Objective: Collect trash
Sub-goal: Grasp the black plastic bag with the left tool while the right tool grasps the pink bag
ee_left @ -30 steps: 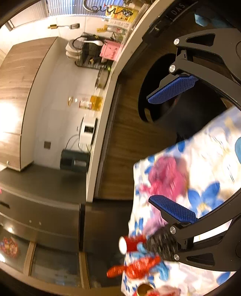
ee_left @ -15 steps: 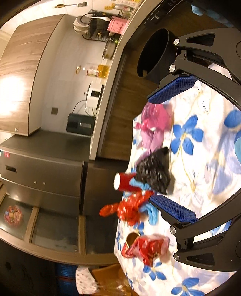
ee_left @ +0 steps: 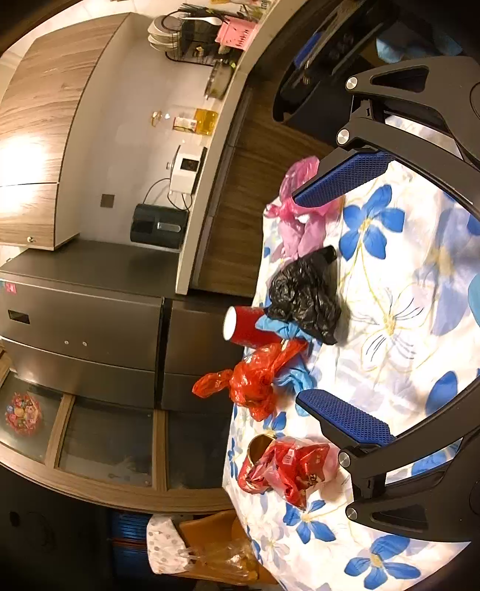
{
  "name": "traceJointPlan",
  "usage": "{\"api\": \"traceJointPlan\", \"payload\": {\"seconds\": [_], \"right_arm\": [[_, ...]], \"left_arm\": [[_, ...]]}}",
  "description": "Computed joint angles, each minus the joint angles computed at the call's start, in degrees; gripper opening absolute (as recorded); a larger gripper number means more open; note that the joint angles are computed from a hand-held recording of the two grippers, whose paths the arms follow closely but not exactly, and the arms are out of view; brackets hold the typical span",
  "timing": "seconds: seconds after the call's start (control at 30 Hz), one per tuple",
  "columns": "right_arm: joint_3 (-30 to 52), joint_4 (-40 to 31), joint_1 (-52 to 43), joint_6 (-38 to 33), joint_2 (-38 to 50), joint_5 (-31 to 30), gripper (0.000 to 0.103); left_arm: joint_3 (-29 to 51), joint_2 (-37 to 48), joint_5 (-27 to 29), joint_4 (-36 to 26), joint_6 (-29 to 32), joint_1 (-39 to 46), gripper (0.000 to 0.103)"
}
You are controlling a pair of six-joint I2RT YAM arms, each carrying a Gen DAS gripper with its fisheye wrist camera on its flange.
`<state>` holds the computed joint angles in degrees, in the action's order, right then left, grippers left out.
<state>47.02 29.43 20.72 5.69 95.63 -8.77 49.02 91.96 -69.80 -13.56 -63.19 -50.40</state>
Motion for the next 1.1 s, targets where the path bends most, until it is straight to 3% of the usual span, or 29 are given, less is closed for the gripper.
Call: {"api": "traceJointPlan", "payload": {"seconds": [0.37, 0.6, 0.8, 0.87, 0.9, 0.97, 1.1], "right_arm": [[19.5, -10.1, 3.4, 2.2, 16.4, 4.3, 0.070], [29.3, -17.6, 3.9, 3.1, 23.7, 3.9, 0.068], [32.7, -21.4, 3.8, 2.8, 26.6, 2.4, 0.045], [33.5, -22.6, 3.6, 2.9, 27.1, 1.5, 0.028], [33.7, -23.0, 3.4, 2.9, 27.2, 0.7, 0.025], [33.9, -23.4, 3.3, 2.7, 27.4, -0.5, 0.008], [31.8, -21.8, 2.9, 2.9, 26.1, -2.5, 0.004]], "left_arm": [[-2.5, 0.9, 4.4, 15.1, 14.4, 7.8, 0.097], [-2.1, 3.1, 7.1, 18.3, 17.2, 10.7, 0.097], [-1.0, 5.3, 10.4, 21.0, 19.3, 13.1, 0.097], [-0.6, 6.0, 11.7, 22.1, 20.2, 13.8, 0.097], [-0.5, 6.3, 12.5, 22.6, 20.6, 14.2, 0.097], [0.3, 7.0, 14.8, 22.3, 21.0, 15.3, 0.089], [1.7, 8.4, 19.2, 20.3, 20.3, 17.3, 0.071]]}}
